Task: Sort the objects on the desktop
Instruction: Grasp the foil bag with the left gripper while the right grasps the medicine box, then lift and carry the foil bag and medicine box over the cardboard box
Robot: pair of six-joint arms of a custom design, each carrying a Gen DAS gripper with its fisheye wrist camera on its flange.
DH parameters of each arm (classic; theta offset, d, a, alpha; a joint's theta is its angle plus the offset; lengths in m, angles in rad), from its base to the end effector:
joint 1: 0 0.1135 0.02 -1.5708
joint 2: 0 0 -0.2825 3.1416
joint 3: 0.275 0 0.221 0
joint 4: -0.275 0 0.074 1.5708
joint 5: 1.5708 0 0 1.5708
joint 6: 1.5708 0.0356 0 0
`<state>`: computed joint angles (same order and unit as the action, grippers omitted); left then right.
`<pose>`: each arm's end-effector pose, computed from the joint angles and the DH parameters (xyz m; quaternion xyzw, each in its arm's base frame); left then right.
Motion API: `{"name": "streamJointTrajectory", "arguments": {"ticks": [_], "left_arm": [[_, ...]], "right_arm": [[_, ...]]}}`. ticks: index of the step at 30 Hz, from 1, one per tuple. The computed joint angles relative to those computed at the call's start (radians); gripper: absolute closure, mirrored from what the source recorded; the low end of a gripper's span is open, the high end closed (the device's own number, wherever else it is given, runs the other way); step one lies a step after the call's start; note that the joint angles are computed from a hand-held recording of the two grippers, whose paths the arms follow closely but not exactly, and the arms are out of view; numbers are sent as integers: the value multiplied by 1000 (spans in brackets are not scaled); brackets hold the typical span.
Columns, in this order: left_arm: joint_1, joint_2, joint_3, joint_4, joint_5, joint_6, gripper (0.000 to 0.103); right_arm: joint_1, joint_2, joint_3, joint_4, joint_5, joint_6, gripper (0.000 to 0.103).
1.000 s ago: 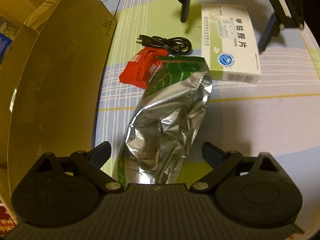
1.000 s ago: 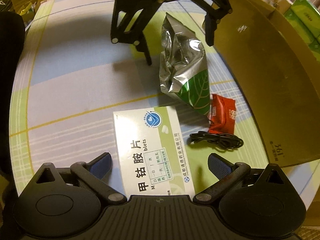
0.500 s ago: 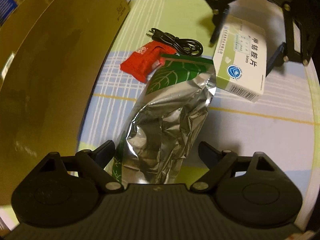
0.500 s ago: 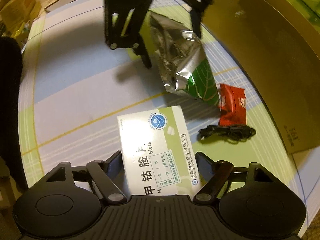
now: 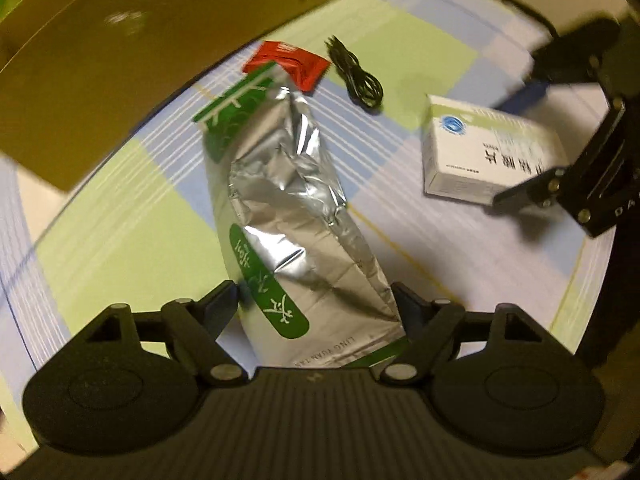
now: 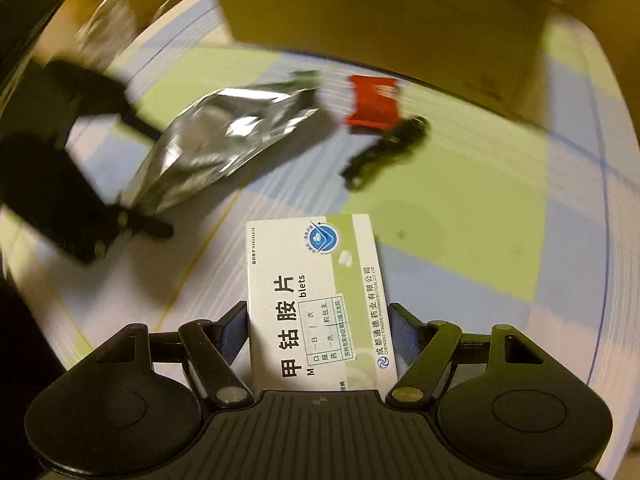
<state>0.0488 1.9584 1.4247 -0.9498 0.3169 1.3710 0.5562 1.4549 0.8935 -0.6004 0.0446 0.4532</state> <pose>0.3499 0.0060 0.2111 0.6112 0.7745 -0.0915 0.1354 0.2071 0.1269 0.2311 -0.0459 0.9779 0.0791 0.1883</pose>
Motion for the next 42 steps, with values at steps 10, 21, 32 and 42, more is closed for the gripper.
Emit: {"name": "streamJointTrajectory", "arguments": {"ticks": [10,21,32,42], "left_arm": [[-20,-7,-39,126,57,-327,22],[-94,0,-78,257,27,-419,27],[-37,-15,-94,256,82,-429,48],[-7,-46,-112,221,84,-409,56]], "right_arm": [[45,-100,-63,-23,174,179,33],[1,-114,-175,155,241,188,31],[75,-67,-179,156,302,184,19],[93,-75,-182,148,347,204,35]]}}
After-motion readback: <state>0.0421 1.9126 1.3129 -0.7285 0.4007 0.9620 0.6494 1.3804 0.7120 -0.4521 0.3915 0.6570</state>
